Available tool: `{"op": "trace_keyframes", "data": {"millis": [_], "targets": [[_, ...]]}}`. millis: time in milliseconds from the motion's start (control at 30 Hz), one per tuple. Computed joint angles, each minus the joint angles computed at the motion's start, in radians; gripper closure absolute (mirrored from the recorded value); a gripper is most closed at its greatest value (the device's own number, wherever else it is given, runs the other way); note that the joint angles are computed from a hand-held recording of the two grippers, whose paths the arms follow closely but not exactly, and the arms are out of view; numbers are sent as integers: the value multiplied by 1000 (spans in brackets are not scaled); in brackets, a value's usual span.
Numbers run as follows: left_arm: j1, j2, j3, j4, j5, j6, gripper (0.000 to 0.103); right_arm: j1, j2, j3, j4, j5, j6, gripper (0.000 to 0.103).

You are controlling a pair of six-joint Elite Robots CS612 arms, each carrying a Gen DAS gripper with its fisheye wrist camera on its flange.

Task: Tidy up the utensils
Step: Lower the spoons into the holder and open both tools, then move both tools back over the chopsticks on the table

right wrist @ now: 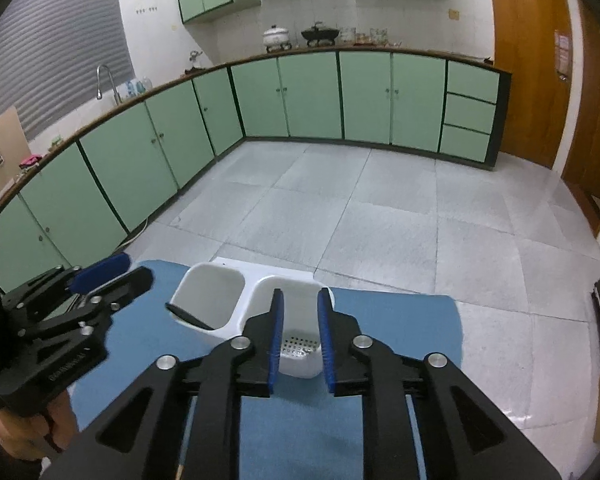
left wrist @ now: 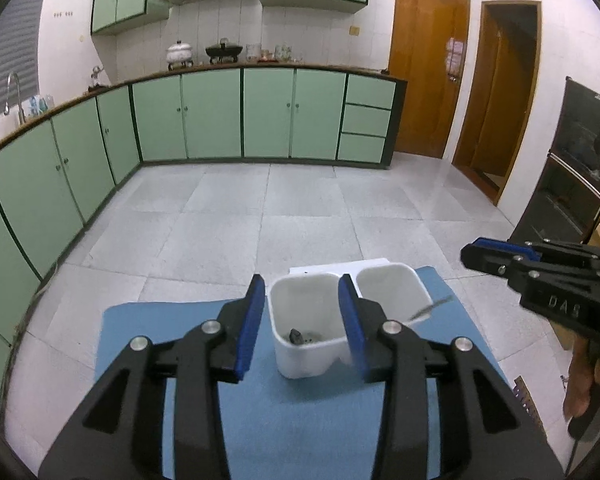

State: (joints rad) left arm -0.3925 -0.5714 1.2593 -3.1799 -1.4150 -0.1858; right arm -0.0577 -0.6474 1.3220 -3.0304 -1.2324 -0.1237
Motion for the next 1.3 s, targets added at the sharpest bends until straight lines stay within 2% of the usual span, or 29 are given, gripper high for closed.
{"op": "trace_keyframes", "data": {"millis": [133, 167, 200, 267, 400, 467, 600, 667, 800, 900, 967, 1300], "targets": [[-12, -85, 151, -124, 37, 7, 54, -16, -72, 138, -128, 8, -9, 83], [-15, -109, 198, -165, 41, 9, 52, -20, -86, 171, -161, 11, -10, 78], [-17, -124, 232, -193, 42, 10, 52, -24, -109, 223, -211, 15, -13, 74], [-33, -170, 338, -281, 82, 19, 47, -32, -150, 333, -315, 27, -26, 73], [-63, -228, 508, -424, 125, 1, 40, -47, -202, 525, -499, 51, -33, 69], [-85, -251, 601, -498, 156, -22, 35, -55, -215, 610, -581, 61, -20, 64], [-136, -261, 740, -606, 236, -69, 31, -53, -209, 741, -758, 23, -4, 57], [-142, -260, 780, -630, 233, -104, 29, -46, -189, 796, -836, -7, 2, 56], [-173, -231, 850, -665, 242, -183, 29, -37, -151, 855, -861, -16, 49, 56], [-198, -204, 879, -656, 256, -226, 29, -30, -121, 874, -826, -15, 82, 57], [-198, -192, 891, -656, 232, -263, 29, -18, -107, 869, -811, -23, 81, 57], [-212, -160, 887, -615, 223, -283, 29, 10, -62, 836, -766, -58, 42, 63]]}}
